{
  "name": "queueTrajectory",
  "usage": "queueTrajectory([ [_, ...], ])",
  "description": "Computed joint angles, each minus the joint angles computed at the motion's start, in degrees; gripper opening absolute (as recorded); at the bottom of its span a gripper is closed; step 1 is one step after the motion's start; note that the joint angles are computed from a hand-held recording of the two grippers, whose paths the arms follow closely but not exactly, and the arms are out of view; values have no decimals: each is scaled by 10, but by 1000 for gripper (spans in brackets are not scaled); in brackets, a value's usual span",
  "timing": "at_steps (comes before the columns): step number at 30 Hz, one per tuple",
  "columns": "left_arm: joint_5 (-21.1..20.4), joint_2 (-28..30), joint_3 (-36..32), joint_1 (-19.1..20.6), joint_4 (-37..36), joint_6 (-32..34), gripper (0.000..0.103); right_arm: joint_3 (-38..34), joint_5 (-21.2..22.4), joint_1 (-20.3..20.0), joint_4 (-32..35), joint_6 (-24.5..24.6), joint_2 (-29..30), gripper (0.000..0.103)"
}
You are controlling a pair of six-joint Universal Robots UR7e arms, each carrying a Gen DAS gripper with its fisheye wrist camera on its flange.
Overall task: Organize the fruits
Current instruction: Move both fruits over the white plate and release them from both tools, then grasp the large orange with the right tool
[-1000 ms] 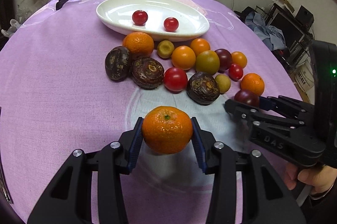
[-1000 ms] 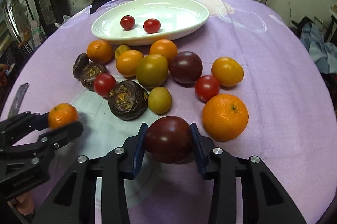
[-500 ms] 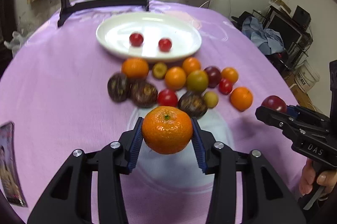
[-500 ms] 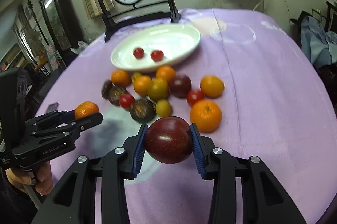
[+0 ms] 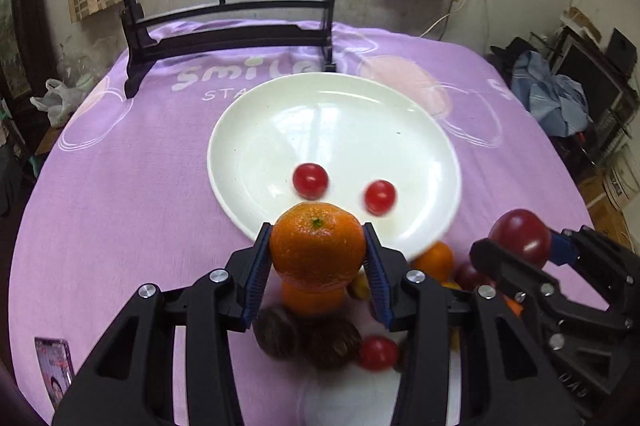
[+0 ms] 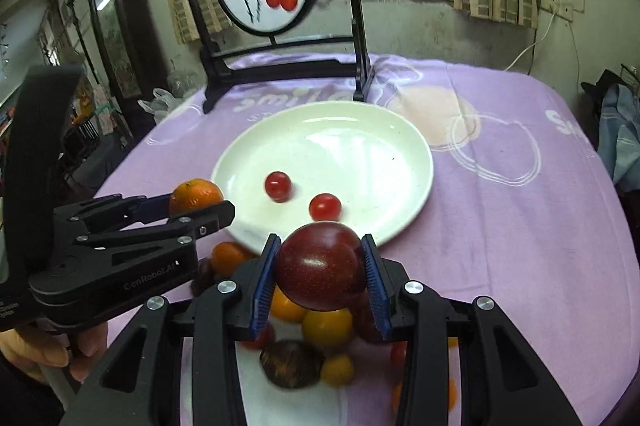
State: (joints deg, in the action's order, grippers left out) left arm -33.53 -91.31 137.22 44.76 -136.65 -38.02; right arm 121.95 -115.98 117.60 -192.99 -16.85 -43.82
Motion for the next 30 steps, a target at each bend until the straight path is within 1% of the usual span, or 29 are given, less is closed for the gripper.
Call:
queueTrajectory([
  [4,-8,49,-35,61,-40,44,43,-53,-13,-17,51,22,33,41],
  [7,-9,77,-53,92,-62,67,43,-75,-17,-27,71,31,49,43],
  [9,-12,93,-64,108,-71,78,43,-86,-21,-34,80,35,58,43],
  [11,0,104,-67,110,-79,87,44,-92,-21,-38,83,38,63,44],
  [12,3,106,-69,110,-76,86,44,-92,-16,-40,81,37,63,46],
  [13,2,104,-70,109,-75,81,48,-90,-14,-40,75,37,62,54],
  [14,3,101,-69,106,-73,74,63,-85,-15,-39,65,38,60,60],
  [16,14,86,-54,88,-87,71,75,-71,-8,-36,52,38,49,61],
  [18,32,67,-36,63,-83,61,76,-50,4,-33,38,32,35,61],
  [20,58,42,-18,33,-42,25,81,-28,7,-30,20,25,22,64],
  [22,70,15,-1,5,7,-20,82,-7,7,-29,3,23,9,67],
  [26,63,-38,38,-47,81,-100,88,41,14,-28,-25,23,-21,67],
  [30,43,-84,67,-94,191,-208,90,87,4,-22,-69,8,-38,68],
])
